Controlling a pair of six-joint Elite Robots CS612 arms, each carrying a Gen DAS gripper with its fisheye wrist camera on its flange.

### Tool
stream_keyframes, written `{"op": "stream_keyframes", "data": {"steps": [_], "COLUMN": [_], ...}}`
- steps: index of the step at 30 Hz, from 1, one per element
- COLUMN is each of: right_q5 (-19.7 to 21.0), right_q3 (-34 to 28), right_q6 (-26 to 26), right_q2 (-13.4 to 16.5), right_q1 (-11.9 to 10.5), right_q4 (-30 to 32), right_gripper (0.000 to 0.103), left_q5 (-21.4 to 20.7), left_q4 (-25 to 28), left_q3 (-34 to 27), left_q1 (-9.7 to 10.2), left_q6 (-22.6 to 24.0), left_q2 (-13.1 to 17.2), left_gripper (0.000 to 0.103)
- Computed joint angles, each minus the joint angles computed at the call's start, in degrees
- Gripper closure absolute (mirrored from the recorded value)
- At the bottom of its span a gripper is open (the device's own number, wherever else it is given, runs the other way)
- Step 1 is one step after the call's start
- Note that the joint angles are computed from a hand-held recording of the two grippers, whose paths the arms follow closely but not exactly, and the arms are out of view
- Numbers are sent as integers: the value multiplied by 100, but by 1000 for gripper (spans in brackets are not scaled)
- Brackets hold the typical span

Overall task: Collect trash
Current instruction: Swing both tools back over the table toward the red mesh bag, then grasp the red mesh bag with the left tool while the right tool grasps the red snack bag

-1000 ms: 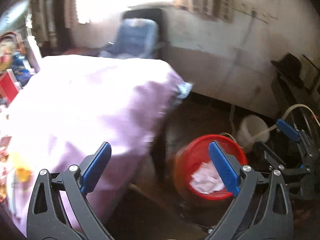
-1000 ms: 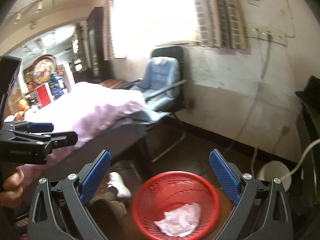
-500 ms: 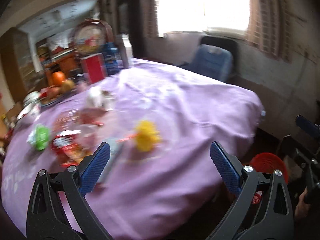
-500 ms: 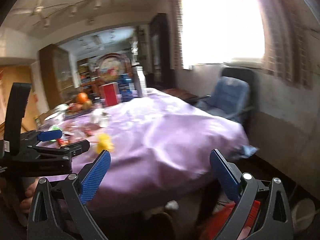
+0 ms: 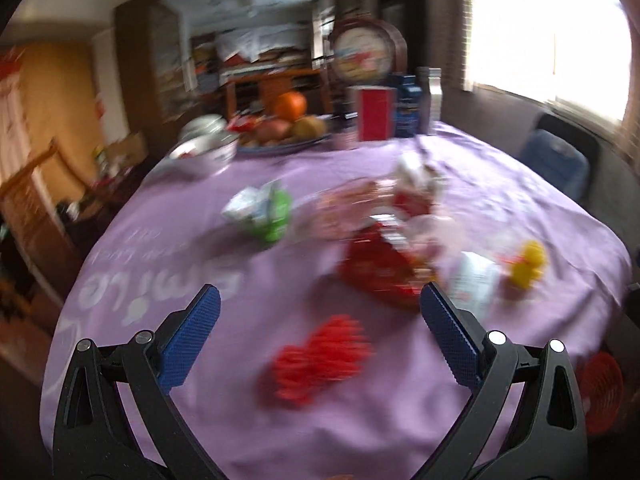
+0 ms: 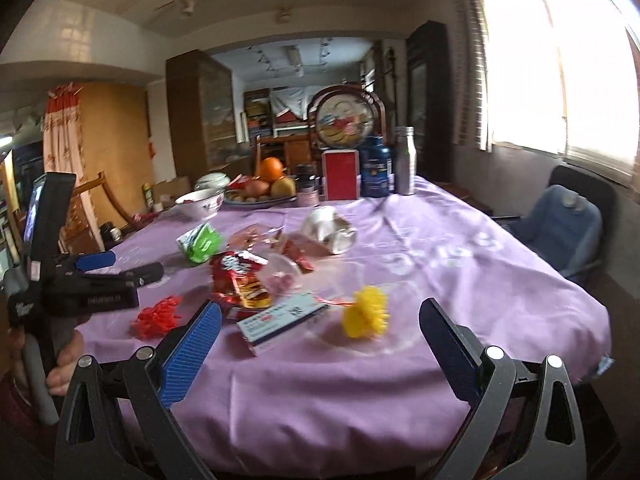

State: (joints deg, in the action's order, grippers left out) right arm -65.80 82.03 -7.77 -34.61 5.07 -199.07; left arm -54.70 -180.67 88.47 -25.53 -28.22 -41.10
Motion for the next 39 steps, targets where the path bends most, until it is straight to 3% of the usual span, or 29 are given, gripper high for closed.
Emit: {"op": "stream_keyframes", "data": {"steps": [5,9,15,21,25,28,31,32,35,39], "right_q5": [152,239,320,434,438,557,586,571,510,431], "right_q3": [-327,-543,-838,-1147,-1378,-1567,-1787,-1850,-2067,-2331], "right_q6": [-154,-210,-309,-405,-436,-376,-386,-408,-497,-586], "right_q2": [129,223,355,471,558,635,719,742,825,930], "right_q1": [107,175,247,328,385,399,427,440,488,558], "right_q4": [469,718,1134,1395,1505,1685,2048,2170,2620,3094], "right_gripper": [6,6,6,6,6,6,6,6,6,6], "left_q5": [-163,-198,-581,-791,-893,-818,-1032,-1087,-949,-585], "left_q4": [116,41,368,1049,1174,1191,1171,1148,1041,926], "left_q3": [72,156,57,-228,-278,-304,-316,-310,-260,-193], "left_q1": [199,197,196,253,253,218,266,289,319,361], "left_q6": [-324,42,539,354,415,531,427,337,98,-178], "left_q2": [-20,-23,41,156,178,198,192,183,145,80], "left_gripper": [7,7,7,7,8,22,42,54,66,73]}}
